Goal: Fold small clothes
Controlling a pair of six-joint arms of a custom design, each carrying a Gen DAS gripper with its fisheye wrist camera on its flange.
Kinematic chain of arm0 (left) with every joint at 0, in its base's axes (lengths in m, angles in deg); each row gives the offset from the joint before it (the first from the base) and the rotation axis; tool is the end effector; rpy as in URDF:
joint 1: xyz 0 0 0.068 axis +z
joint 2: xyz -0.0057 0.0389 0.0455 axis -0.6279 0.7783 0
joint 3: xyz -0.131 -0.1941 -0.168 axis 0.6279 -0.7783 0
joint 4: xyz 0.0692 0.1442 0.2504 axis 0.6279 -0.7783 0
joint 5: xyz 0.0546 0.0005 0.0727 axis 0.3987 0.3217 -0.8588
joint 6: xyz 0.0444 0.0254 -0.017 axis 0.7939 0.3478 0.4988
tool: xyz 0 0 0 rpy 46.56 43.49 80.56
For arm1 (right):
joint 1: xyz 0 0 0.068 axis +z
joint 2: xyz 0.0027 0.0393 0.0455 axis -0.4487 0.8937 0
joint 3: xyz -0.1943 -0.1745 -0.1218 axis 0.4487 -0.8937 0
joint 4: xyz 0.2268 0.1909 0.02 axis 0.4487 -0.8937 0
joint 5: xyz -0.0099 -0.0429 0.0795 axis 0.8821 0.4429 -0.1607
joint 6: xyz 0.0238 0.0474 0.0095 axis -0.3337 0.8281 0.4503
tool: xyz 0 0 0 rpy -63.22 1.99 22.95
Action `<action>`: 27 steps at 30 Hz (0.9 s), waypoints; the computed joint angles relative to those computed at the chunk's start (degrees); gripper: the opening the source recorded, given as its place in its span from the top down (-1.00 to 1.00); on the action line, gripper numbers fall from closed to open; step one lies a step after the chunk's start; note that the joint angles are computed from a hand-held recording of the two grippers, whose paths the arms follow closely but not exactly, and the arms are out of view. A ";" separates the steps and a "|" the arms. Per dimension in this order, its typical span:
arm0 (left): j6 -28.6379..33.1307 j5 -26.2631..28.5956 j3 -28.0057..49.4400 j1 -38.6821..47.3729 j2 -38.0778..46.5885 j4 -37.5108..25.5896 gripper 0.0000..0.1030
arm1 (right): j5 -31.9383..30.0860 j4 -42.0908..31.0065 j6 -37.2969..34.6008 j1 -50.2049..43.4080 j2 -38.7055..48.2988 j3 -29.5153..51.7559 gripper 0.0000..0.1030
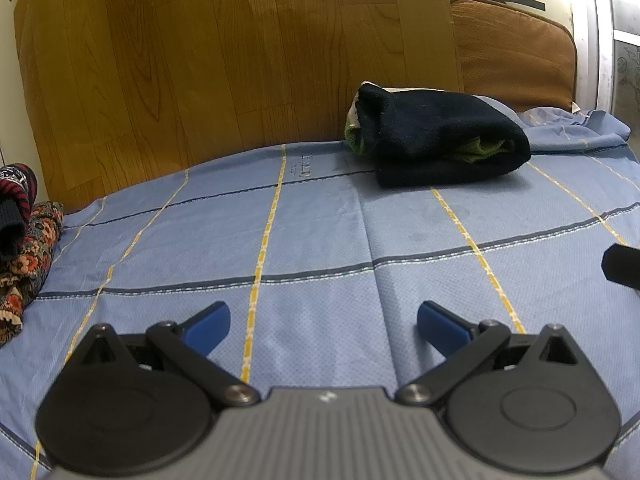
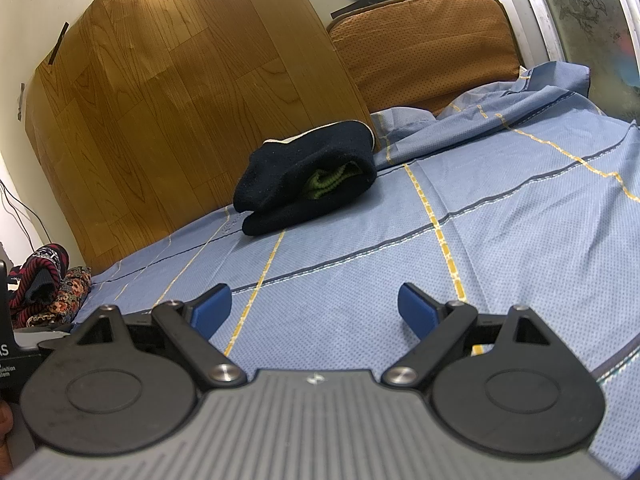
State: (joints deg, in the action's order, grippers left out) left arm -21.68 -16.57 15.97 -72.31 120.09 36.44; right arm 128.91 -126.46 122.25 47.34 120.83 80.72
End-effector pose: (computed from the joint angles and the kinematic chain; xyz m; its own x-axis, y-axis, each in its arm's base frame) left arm 0.2366 -0.1537 0.1246 -0.4247 0.4469 -0.7873 0.5749 0.8050 0.1468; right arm 0.1096 0.2645 0.1336 -0.2270 0.5522 -0.8022 0.4028 0.8032 0.4389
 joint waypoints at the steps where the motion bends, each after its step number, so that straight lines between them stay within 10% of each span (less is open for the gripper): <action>1: 0.00 0.00 0.00 0.00 0.00 0.00 -1.00 | 0.00 0.00 0.00 0.00 0.00 0.00 -0.79; 27: 0.07 -2.90 0.07 -1.15 -0.09 -0.28 -1.00 | -0.05 2.29 -3.12 -0.34 -1.71 -1.02 -0.79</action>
State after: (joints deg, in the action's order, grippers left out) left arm -21.60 -19.46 16.04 -73.46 120.00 36.15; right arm 128.86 -124.17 119.13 47.00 119.13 79.70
